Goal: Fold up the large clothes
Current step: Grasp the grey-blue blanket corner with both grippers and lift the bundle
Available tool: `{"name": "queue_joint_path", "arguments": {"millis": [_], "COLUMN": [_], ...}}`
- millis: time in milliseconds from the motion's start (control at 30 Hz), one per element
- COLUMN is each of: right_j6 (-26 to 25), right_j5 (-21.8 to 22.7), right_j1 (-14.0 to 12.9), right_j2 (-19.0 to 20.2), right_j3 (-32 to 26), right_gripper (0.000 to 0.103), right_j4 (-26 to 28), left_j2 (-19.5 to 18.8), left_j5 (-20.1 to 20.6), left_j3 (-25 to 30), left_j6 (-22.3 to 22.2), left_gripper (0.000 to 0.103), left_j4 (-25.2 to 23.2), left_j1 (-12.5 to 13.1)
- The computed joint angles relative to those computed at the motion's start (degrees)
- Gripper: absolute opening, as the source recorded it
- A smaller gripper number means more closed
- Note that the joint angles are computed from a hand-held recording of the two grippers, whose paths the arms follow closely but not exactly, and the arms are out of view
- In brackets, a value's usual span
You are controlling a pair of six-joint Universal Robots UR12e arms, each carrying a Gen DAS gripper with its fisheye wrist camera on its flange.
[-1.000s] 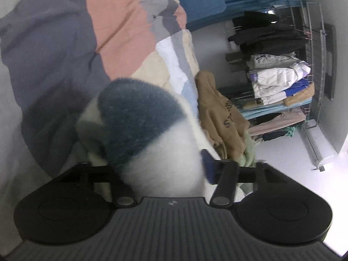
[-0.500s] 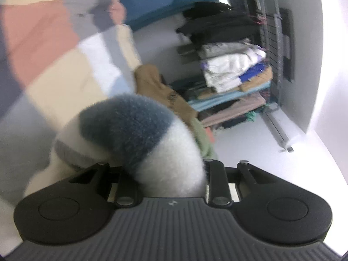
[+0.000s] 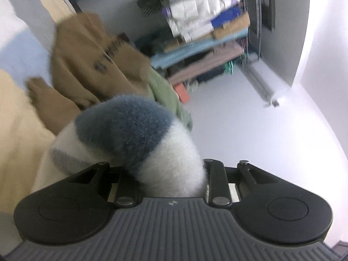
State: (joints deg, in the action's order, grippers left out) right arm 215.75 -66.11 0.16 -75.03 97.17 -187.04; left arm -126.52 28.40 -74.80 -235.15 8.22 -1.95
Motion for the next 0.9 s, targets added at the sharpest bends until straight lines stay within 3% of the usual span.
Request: {"name": "queue_joint_path", "arguments": {"millis": [133, 233, 367, 500, 600, 733, 900], "right_j6": [3.7, 5.1, 5.4, 6.9, 9.5, 12.9, 13.5], "right_j5": [-1.6, -1.9, -1.9, -2.5, -3.2, -3.7, -4.6], "right_j1": [-2.8, -3.8, -4.5, -4.5, -5.0, -5.0, -4.6], "right_j2": [-0.3, 0.1, 0.5, 0.9, 1.5, 3.1, 3.0], "right_j3": [3.7, 5.9, 9.0, 12.0, 13.6, 15.1, 15.3], "right_gripper": [0.030, 0.030, 0.030, 0.030, 0.030, 0.033, 0.036], "right_j4": [-2.1, -1.3, -1.7, -3.8, -3.7, -8.9, -9.3], "left_j2": [-3.2, -4.1, -3.1, -1.2, -1.8, -2.4, -1.7], "left_j5": [-0.5, -1.8, -2.1, 2.7, 4.5, 5.3, 6.3], "left_j3": [3.3, 2.1, -2.6, -7.1, -7.8, -7.9, -7.5], "left_j6": [2.6, 5.1, 13.2, 22.1, 24.1, 25.1, 28.1], "left_gripper": [0.031, 0.031, 0.031, 0.031, 0.031, 0.032, 0.034], "left_j4": [-4.5, -7.0, -11.3, -18.8, -21.4, -20.5, -22.9], "left_j1": [-3.1, -3.8, -3.6, -3.5, -3.8, -4.0, -4.1]}}
